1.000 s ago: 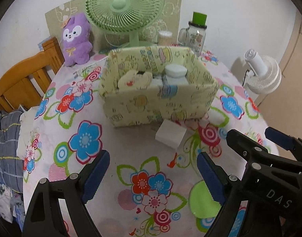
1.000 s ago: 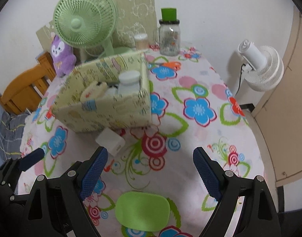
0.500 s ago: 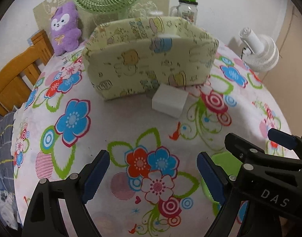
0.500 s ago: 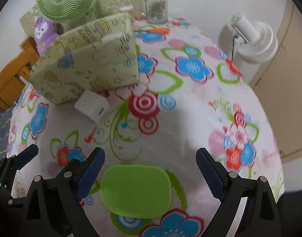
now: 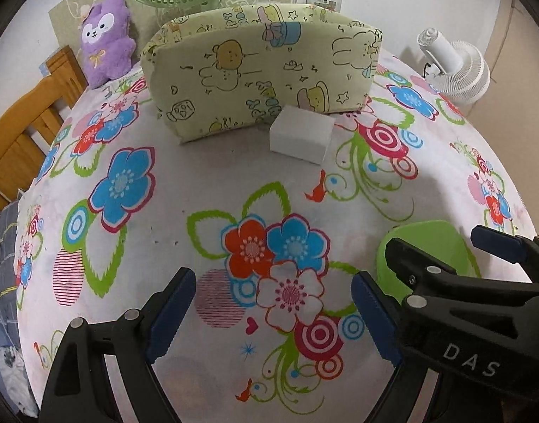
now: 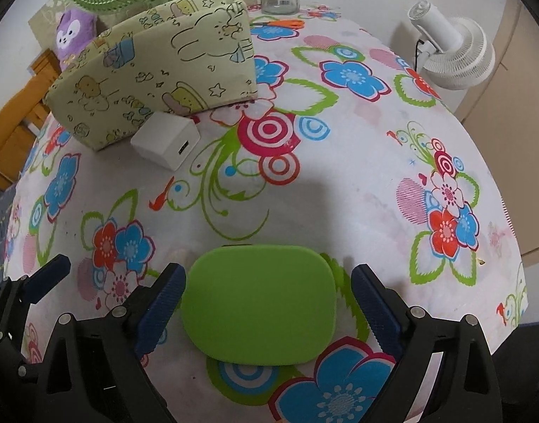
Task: Organize rigid objects
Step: 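Grasp the green oval case with the right gripper, then grasp the white charger block with the left gripper while the right gripper holds the green case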
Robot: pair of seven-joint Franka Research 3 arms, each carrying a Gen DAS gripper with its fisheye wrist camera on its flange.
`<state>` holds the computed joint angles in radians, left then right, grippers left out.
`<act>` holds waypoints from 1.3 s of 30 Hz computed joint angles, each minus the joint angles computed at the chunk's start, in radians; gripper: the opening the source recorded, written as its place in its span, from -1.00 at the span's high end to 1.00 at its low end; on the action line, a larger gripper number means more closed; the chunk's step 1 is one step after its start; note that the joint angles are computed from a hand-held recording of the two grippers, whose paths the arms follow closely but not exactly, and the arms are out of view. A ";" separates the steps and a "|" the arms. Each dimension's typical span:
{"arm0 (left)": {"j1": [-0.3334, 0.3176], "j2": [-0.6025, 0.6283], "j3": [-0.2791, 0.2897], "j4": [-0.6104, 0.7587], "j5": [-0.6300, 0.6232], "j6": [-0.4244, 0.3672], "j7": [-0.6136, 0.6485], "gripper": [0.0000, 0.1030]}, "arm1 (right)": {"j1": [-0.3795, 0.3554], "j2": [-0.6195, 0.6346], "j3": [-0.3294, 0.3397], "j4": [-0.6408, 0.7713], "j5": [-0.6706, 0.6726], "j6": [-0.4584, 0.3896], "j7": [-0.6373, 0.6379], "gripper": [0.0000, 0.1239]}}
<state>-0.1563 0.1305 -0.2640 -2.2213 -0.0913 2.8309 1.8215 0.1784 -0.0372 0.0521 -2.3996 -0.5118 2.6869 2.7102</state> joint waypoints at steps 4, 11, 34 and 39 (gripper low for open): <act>0.008 -0.005 -0.006 -0.015 -0.019 0.006 0.031 -0.77 | 0.006 0.007 0.001 0.001 0.008 -0.009 -0.006 -0.56; 0.026 -0.007 -0.022 -0.028 -0.115 0.000 0.136 -0.77 | 0.014 0.012 0.002 -0.007 -0.020 0.001 0.010 -0.61; -0.003 0.027 -0.017 0.040 -0.136 -0.024 0.126 -0.77 | 0.017 0.034 -0.022 0.053 -0.033 -0.054 -0.021 -0.53; -0.015 0.058 -0.016 0.083 -0.063 -0.015 0.054 -0.77 | 0.002 0.045 -0.036 0.073 -0.027 -0.048 -0.058 -0.53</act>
